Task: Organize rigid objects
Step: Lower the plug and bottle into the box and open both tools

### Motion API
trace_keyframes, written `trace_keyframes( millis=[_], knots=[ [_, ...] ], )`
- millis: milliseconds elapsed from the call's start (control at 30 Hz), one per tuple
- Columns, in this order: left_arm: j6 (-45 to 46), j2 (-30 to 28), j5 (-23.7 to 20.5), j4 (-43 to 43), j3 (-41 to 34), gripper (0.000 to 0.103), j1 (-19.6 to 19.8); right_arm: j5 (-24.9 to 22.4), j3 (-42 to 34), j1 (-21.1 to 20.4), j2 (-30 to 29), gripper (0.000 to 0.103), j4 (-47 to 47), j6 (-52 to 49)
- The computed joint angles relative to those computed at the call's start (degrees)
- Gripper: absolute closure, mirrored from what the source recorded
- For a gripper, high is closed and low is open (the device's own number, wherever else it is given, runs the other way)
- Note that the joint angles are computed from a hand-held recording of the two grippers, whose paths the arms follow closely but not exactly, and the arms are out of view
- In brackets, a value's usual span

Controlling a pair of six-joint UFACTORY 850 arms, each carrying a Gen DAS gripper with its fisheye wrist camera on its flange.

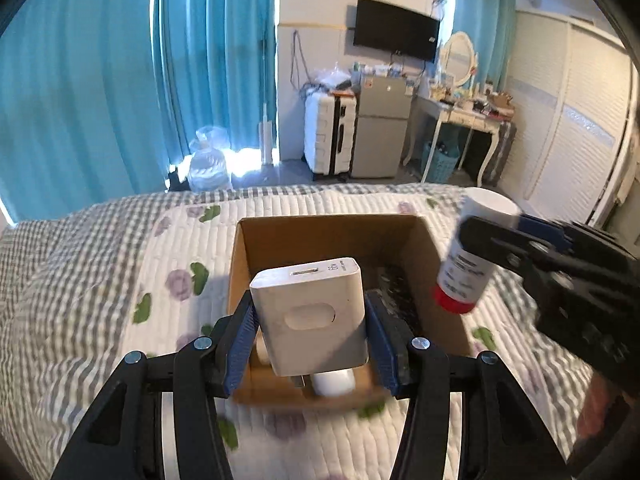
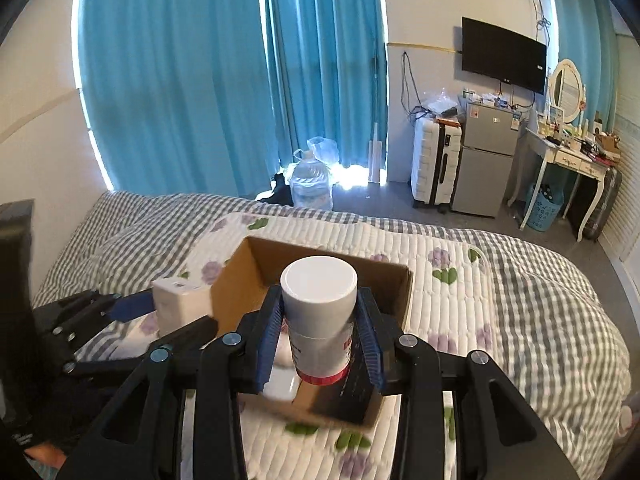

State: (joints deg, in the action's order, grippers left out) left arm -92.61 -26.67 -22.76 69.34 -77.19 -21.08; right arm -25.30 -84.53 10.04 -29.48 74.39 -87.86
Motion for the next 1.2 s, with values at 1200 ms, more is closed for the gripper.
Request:
trace_keyframes(
  millis=[1200],
  knots=[
    [-26.6,-2.2,-1.3,26.9,2.8,0.028,4.2,7.2,-18.6,4.9,-17.6,0.067,-11.3,11.0]
  ],
)
